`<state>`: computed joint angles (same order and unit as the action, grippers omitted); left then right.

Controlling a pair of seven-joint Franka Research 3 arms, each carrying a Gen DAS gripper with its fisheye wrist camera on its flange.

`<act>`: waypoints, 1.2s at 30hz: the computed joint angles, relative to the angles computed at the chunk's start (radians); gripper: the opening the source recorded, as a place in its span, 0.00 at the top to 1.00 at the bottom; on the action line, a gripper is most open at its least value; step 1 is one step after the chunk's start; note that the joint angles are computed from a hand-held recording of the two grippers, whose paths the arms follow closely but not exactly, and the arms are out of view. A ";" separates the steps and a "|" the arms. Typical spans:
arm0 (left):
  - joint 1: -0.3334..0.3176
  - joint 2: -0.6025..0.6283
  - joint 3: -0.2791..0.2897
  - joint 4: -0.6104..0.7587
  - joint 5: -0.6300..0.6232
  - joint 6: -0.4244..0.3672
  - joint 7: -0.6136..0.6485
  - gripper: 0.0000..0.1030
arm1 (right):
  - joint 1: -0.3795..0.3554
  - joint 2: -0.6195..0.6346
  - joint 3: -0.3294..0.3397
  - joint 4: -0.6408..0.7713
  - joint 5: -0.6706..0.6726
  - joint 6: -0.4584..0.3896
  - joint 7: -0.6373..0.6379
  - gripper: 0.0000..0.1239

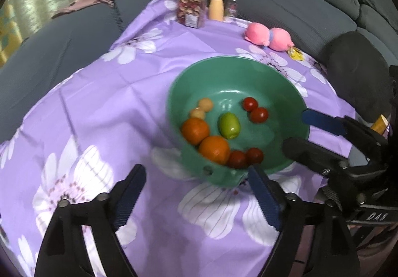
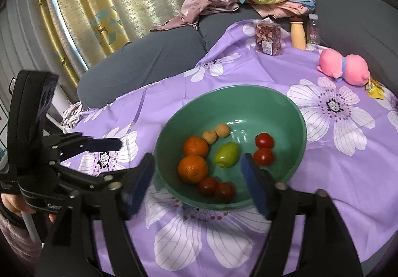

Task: Organize fruits
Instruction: 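Withdraw both tools and move the right tool toward the green-yellow fruit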

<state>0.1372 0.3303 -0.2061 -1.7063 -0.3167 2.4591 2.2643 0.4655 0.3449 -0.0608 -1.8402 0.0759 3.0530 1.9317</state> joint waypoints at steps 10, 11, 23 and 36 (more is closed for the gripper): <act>0.031 -0.101 0.034 -0.147 -0.044 0.083 0.012 0.05 | 0.100 -0.037 -0.097 -0.017 -0.162 -0.040 0.158 0.27; 0.033 -0.114 0.039 -0.167 -0.049 0.097 0.012 0.05 | 0.099 -0.040 -0.093 -0.016 -0.176 -0.045 0.165 0.27; 0.055 -0.236 0.094 -0.329 -0.189 0.190 0.091 0.05 | 0.067 -0.026 0.006 0.033 -0.224 -0.106 0.131 0.27; 0.082 -0.266 0.162 -0.395 -0.249 0.169 0.114 0.05 | 0.079 0.065 0.078 0.180 -0.161 -0.218 -0.015 0.27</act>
<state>0.2194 0.0642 -0.0445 -2.1008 -0.5655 2.6279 2.3779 0.5446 0.4094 0.0170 -1.6600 -0.0850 2.8353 1.9169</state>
